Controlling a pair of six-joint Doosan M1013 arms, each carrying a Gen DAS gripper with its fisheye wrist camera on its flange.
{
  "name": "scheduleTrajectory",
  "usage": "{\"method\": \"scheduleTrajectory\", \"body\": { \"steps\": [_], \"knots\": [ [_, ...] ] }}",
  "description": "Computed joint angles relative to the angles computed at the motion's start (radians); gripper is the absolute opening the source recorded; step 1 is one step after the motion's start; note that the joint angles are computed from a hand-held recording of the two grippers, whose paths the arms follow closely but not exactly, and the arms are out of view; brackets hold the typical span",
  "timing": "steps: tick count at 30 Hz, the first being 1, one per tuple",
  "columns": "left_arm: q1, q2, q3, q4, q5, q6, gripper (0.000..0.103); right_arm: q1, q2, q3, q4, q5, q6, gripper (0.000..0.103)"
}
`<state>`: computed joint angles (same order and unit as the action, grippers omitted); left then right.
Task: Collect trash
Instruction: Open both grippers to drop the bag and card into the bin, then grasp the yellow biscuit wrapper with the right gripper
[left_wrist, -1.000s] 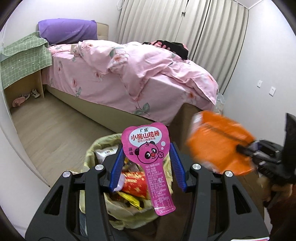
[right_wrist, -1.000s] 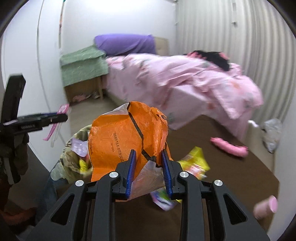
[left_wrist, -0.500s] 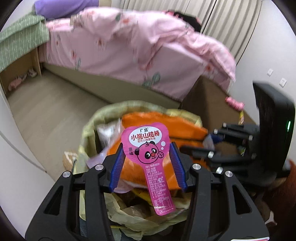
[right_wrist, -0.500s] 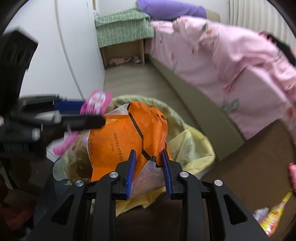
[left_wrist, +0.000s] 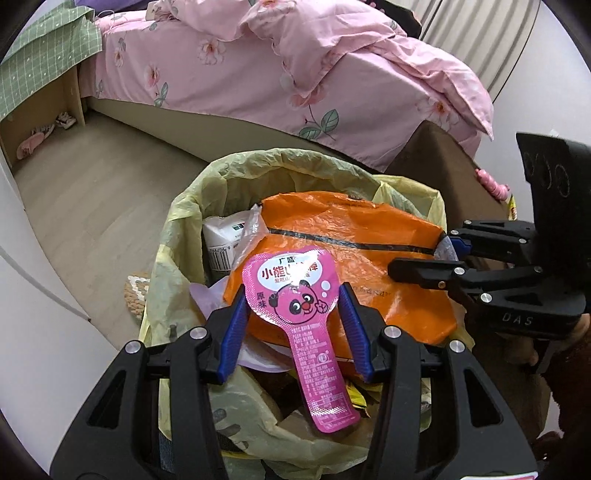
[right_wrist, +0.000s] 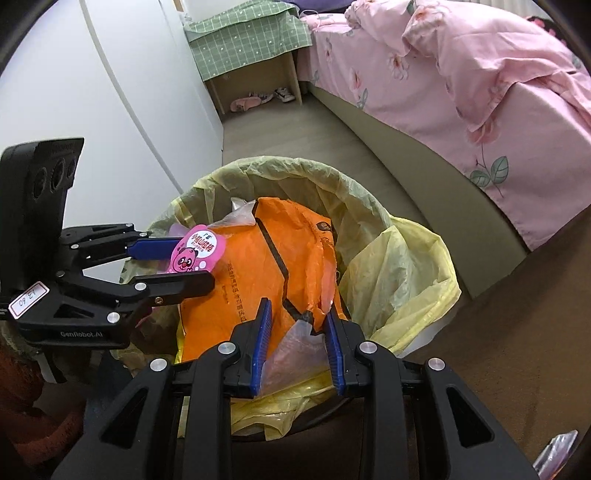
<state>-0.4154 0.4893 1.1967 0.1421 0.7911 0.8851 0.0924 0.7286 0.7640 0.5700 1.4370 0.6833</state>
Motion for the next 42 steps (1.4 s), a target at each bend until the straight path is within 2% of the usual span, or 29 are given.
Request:
{"method": "scheduleTrajectory", "body": {
  "steps": [12, 14, 16, 21, 25, 27, 31, 35, 37, 42],
  "knots": [
    [0.009, -0.027, 0.027, -0.002, -0.045, -0.054, 0.047, -0.016, -0.017, 0.030, 0.047, -0.018, -0.007, 0.031],
    [0.015, -0.034, 0.032, -0.030, -0.069, -0.043, 0.054, -0.021, -0.028, 0.046, 0.066, -0.034, -0.013, 0.037],
    [0.016, -0.039, 0.034, -0.025, -0.084, -0.054, 0.058, -0.025, -0.041, 0.068, 0.083, -0.058, -0.034, 0.048],
    [0.004, -0.051, 0.025, 0.081, -0.082, -0.169, 0.061, -0.038, -0.081, 0.117, 0.104, -0.110, -0.063, 0.057],
    [-0.011, -0.066, 0.022, 0.178, -0.085, -0.279, 0.062, -0.065, -0.135, 0.182, 0.130, -0.187, -0.078, 0.057],
    [-0.021, -0.068, 0.017, 0.203, -0.092, -0.291, 0.062, -0.081, -0.164, 0.218, 0.142, -0.229, -0.094, 0.057],
    [-0.046, -0.047, -0.028, 0.196, -0.091, -0.233, 0.062, -0.127, -0.209, 0.278, 0.165, -0.294, -0.090, 0.057],
    [-0.067, -0.014, -0.076, 0.133, -0.101, -0.132, 0.062, -0.171, -0.250, 0.339, 0.154, -0.404, -0.054, 0.058],
    [-0.081, 0.007, -0.105, 0.111, -0.098, -0.085, 0.062, -0.198, -0.265, 0.373, 0.170, -0.470, -0.041, 0.065],
    [-0.119, 0.052, -0.161, 0.117, -0.085, -0.056, 0.062, -0.235, -0.241, 0.359, 0.152, -0.474, 0.055, 0.069]
  ]
}}
